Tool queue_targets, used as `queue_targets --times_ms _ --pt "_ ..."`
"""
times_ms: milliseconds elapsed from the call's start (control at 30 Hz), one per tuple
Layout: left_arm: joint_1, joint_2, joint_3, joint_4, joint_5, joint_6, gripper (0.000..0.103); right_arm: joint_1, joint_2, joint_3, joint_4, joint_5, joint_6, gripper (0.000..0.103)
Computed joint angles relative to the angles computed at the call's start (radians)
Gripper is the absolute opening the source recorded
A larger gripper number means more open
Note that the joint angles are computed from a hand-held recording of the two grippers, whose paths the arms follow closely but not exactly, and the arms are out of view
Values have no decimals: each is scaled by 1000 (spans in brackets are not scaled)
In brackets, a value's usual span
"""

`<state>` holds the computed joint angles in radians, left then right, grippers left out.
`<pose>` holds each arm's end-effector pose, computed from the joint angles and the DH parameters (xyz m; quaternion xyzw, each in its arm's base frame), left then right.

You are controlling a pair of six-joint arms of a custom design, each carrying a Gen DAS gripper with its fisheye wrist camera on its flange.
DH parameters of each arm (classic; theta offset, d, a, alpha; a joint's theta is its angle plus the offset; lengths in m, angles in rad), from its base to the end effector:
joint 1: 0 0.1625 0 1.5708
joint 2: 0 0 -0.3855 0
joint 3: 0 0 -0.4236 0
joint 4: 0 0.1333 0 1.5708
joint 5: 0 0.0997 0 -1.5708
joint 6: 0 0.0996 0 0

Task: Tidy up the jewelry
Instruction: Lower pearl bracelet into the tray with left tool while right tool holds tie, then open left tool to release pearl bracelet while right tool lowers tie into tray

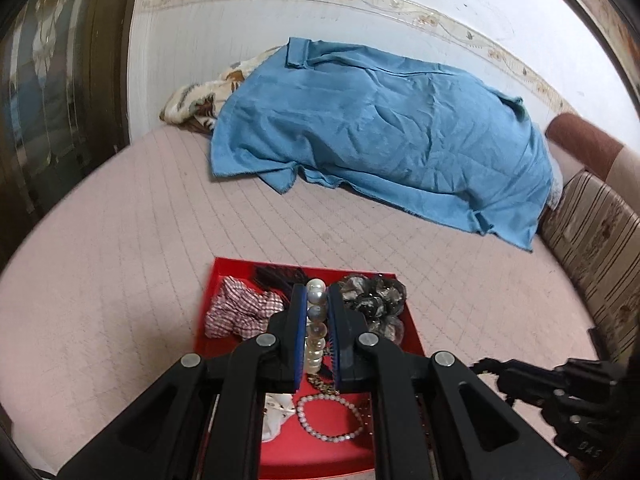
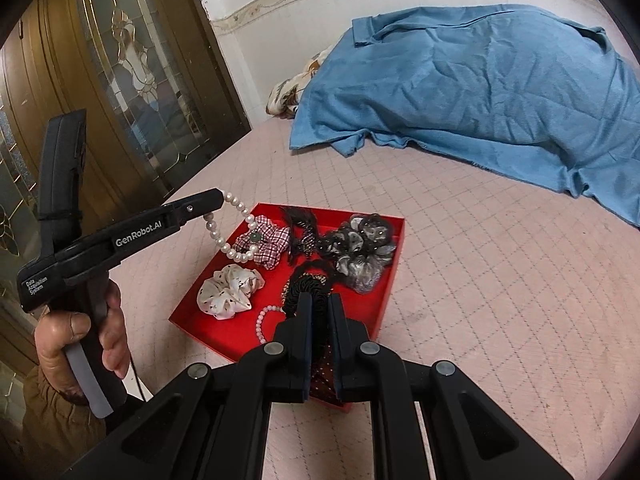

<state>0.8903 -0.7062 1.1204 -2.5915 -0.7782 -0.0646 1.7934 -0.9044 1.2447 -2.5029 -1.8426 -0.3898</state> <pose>-0.3464 -0.7525 0.2416 0.1570 0.8739 -0.3907 0.2428 0.2748 -0.7313 0.3001 0.2480 -0.9155 0.2771 0.1533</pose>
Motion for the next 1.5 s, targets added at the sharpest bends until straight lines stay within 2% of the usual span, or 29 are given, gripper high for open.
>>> queue_targets --times_ms 100,400,867,1500 --pt "12 -7 10 4 -31 -14 10 -2 20 -18 16 2 4 9" --pt "34 12 -1 25 -25 3 10 -7 82 -68 80 32 39 9" --pt "36 48 -18 43 95 29 10 -6 131 -98 135 38 55 9" --pt "37 45 -13 42 98 35 10 1 135 -92 128 35 49 9"
